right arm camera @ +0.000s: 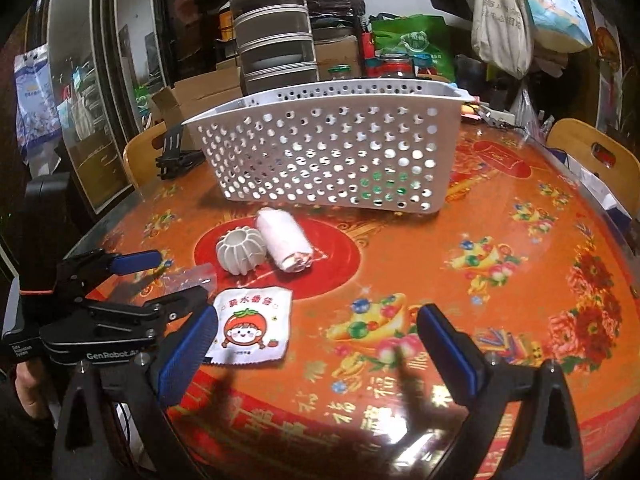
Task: Organize soft objects
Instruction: 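Move the left tool toward the clear plastic bag and close on it, then lift the clear bag with the left tool while the right tool grasps the snack packet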
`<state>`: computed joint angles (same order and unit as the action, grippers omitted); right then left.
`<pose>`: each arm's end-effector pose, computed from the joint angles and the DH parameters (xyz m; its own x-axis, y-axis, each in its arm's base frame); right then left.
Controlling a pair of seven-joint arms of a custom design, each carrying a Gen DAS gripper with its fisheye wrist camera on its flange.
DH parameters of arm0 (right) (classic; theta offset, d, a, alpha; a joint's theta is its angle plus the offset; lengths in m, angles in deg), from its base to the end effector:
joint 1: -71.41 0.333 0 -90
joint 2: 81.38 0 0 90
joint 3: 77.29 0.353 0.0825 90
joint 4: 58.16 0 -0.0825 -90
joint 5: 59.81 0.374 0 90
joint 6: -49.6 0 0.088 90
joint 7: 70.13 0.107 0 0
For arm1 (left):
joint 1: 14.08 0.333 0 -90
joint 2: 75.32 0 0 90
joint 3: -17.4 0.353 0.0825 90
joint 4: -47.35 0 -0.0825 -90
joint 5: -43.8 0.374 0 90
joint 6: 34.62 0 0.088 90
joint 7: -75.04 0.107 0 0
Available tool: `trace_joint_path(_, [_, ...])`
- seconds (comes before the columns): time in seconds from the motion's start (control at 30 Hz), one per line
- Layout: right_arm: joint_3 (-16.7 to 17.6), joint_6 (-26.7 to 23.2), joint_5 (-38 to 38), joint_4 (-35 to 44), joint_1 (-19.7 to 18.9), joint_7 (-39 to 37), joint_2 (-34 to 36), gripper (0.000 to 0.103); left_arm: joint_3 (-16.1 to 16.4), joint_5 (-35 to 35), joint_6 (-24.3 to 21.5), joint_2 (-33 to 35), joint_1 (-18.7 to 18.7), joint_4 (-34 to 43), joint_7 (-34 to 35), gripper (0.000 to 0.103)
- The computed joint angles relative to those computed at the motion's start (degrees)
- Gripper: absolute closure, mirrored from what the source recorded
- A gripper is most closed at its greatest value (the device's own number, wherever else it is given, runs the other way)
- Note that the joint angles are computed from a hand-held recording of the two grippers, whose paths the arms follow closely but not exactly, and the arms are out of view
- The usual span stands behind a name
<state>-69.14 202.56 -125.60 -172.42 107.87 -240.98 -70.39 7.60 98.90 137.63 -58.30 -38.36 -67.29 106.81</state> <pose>0.4247 0.4504 0.4490 0.0433 -0.9836 -0.1750 -0.6916 0.0969 -0.7157 0.4952 -0.3964 0.4176 -0.4511 -0.8924 0.0112 -0.6444 0.3170 -0.6959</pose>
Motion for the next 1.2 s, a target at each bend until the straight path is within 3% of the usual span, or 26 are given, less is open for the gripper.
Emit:
trace_joint_path(0.07, [0.0, 0.4, 0.0, 0.5, 0.1, -0.1, 0.6, 0.003, 0.4, 1.0, 0.1, 0.3, -0.5, 0.3, -0.6, 0.033])
trace_joint_path(0.17, [-0.1, 0.2, 0.2, 1.3, 0.4, -0.2, 1.4, 0.003, -0.2, -0.3, 2.1, 0.5, 0.4, -0.2, 0.7, 0.05])
trace_joint_path(0.23, [-0.2, 0.3, 0.2, 2.1, 0.7, -0.4, 2.1, 0.003, 0.7, 0.6, 2.3, 0.4, -0.2, -0.2, -0.1, 0.068])
trace_joint_path(0.3, [-0.2, 0.0, 1.1, 3.2, 1.0, -1.9, 3.1, 0.003, 1.4, 1.4, 2.3, 0.1, -0.4, -0.4, -1.1, 0.074])
trace_joint_path(0.4, [-0.4, -0.2, 1.8, 4.8, 1.8, -3.1, 4.7, 0.004, 3.7, 4.5, 2.5, -0.7, -1.2, -0.9, -5.9, 0.074])
trace_joint_path(0.83, [-2.0, -8.5, 4.7, 11.4, 6.3, -8.6, 10.0, 0.021, 3.0, 5.7, 5.0, -1.0, 2.4, -2.3, -8.1, 0.074])
trace_joint_path(0.97, [-2.5, -8.5, 3.0, 11.7, 7.1, -7.5, 10.2, 0.038, 3.0, 5.6, 5.0, -0.7, 2.3, -2.1, -7.9, 0.074])
trace_joint_path(1.07, [-2.8, -8.0, 0.9, 10.9, 7.3, -6.3, 9.8, 0.045, 3.1, 5.5, 5.3, -0.6, 2.3, -2.1, -8.0, 0.074])
trace_joint_path(1.1, [-2.8, -8.0, 0.6, 10.6, 7.3, -5.8, 9.5, 0.054, 3.1, 5.4, 5.2, -0.6, 2.3, -2.1, -7.9, 0.074])
trace_joint_path(1.2, [-2.7, -6.7, -0.1, 9.8, 6.7, -5.5, 9.0, 0.068, 3.0, 5.1, 5.0, -0.5, 2.3, -1.9, -7.8, 0.074])
